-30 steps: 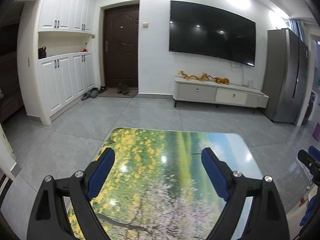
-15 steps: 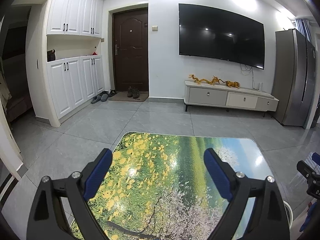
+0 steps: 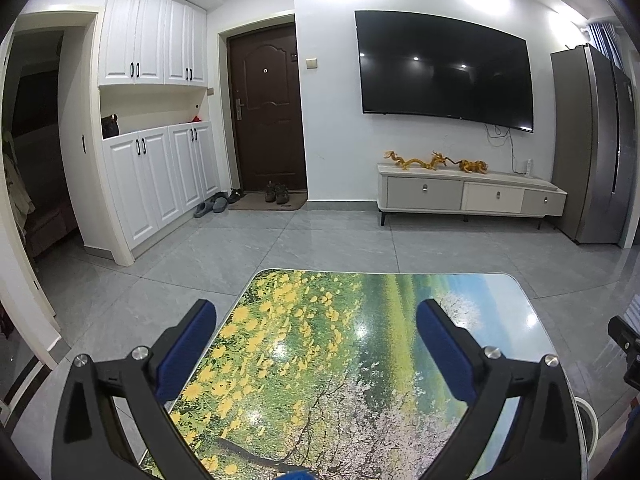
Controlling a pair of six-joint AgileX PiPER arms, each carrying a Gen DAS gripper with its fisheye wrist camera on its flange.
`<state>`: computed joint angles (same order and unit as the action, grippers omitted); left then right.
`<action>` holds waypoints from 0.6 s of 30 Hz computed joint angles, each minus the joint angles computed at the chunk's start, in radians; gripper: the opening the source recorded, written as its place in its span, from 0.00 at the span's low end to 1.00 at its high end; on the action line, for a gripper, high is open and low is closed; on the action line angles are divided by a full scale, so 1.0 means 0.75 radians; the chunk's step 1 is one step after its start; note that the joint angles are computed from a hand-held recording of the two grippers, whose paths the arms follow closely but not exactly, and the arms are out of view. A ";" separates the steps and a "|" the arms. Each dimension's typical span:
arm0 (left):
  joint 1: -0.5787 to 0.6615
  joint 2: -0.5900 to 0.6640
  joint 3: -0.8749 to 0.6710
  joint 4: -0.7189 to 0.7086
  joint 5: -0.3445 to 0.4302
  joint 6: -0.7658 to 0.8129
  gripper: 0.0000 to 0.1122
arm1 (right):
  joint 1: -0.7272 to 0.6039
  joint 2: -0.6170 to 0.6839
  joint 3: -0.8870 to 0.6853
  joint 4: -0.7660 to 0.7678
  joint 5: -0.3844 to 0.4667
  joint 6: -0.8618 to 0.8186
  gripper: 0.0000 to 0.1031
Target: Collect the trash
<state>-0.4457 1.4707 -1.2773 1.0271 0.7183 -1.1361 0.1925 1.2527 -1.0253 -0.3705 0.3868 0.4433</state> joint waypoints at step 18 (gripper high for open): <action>-0.123 -0.131 0.111 0.157 0.116 -0.170 0.91 | 0.049 -0.142 0.060 -0.148 0.044 0.150 1.00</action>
<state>-0.5382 1.3727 -1.1943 1.1446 0.8051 -1.2637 0.2290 1.1463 -0.9799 -0.4815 0.4201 0.5559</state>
